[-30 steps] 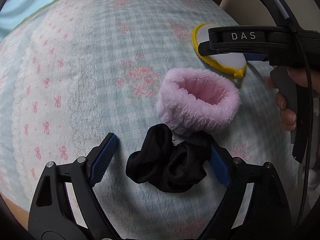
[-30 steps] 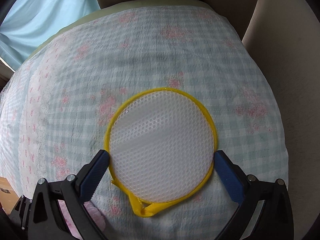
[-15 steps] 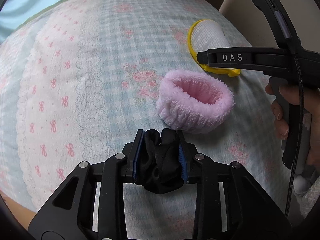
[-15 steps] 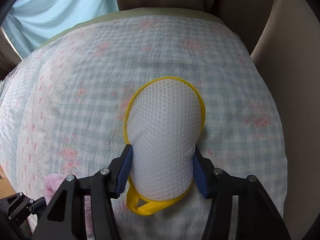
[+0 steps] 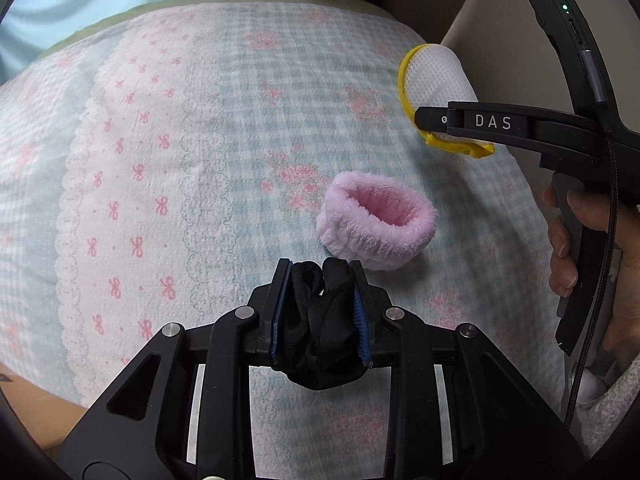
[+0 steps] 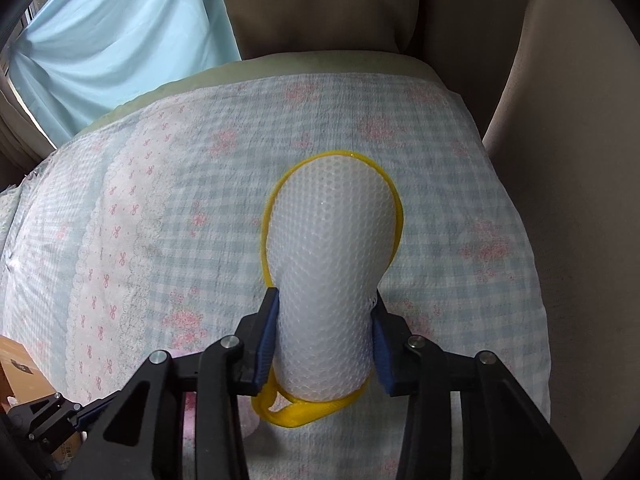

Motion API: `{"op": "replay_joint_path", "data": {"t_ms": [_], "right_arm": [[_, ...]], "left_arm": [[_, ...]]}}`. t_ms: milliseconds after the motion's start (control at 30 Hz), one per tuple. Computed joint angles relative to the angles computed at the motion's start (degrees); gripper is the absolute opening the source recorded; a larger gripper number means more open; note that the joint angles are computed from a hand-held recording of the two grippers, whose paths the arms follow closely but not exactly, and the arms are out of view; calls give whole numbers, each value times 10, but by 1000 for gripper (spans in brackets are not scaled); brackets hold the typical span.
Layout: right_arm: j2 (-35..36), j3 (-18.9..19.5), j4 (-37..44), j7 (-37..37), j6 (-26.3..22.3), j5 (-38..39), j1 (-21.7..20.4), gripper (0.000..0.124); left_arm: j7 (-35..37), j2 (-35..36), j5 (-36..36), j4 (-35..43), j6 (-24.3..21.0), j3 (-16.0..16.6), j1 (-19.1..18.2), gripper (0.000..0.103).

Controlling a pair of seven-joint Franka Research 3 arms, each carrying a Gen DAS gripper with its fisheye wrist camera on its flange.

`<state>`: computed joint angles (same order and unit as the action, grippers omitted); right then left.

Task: Organize soft objects
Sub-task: 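Carry the black scrunchie and mesh pad over the cardboard box with both tools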

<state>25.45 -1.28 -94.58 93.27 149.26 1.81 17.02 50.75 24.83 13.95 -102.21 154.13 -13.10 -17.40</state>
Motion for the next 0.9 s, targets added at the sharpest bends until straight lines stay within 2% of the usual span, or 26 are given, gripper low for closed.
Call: {"op": "replay_joint_path", "data": {"t_ms": [267,533,700,900], "right_arm": [[-96,7,-55,20,-4,-9,7,38],[-206,38,-87,49,-49,-18,14,37],[-259,65,-89,55,-90,-10,24,37],[-305,98,-95,54,-126,11,51,38]], "left_arm": [[-29,-77,9,-36,-4,4,-1,25],[-66,-204,26,-85,-25,3,8,25],[-82,-292,21,-120,-49,0,22,25],[-95,-409,14,-175,-101,6,42,25]]}}
